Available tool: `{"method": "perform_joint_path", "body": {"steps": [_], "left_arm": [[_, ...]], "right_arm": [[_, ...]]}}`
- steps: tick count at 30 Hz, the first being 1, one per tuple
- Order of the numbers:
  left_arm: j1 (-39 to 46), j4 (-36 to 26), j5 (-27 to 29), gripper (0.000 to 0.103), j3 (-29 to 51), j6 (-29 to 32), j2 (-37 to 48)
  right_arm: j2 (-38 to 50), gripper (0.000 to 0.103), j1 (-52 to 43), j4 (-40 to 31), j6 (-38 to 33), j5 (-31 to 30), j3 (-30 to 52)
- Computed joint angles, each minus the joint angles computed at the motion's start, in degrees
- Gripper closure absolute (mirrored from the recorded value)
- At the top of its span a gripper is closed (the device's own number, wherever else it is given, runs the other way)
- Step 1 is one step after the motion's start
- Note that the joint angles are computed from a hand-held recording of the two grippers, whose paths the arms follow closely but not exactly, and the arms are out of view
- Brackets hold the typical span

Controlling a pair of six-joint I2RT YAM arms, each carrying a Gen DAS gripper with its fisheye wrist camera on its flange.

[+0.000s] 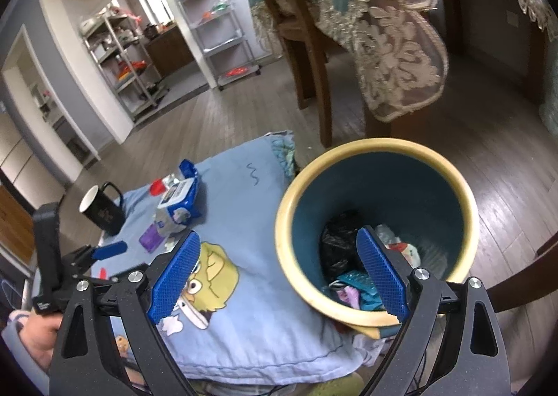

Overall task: Collect trash
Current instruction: 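Move both tools back to the pile, left tool toward the white COLTALIN box, then grasp the white COLTALIN box with the left tool while the right tool grasps the foil strip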

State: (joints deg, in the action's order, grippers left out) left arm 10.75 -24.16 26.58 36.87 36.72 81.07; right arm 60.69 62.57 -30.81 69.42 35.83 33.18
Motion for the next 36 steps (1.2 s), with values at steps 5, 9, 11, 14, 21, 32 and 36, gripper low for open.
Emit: {"method": "perform_joint_path", "body": {"steps": [5,9,11,14,21,32,36], "left_arm": [[0.7,2.4,-5.0,0.008,0.2,7.9,5.8],[0.9,3.4,-8.2,0.008,1.8,12.5,10.9],[1.3,2.2,-7.9,0.008,3.4,13.2,13.9],[1.5,0.7,-7.3,0.008,5.5,13.2,17.4],[0.0,2.5,-9.4,0.008,6.4,12.8,20.3],[6.5,-1.6,-10.6,0.02,10.0,12.3,22.1],[10.1,-1.5,-11.6,0.021,11.7,9.7,23.0]], "right_arm": [[4.8,0.012,0.0,2.6,-2.5,-1.8,2.2],[7.6,0.012,-0.2,3.5,-3.7,-2.8,3.7],[8.5,0.012,-0.3,3.9,-4.1,-3.4,4.0],[10.6,0.012,-1.2,5.0,-5.7,-5.1,4.9],[16.7,0.012,-2.0,6.7,-8.5,-7.7,8.1],[28.3,0.012,-1.6,11.1,-12.8,-13.1,14.3],[33.3,0.012,-2.5,13.8,-13.1,-16.4,16.5]]}}
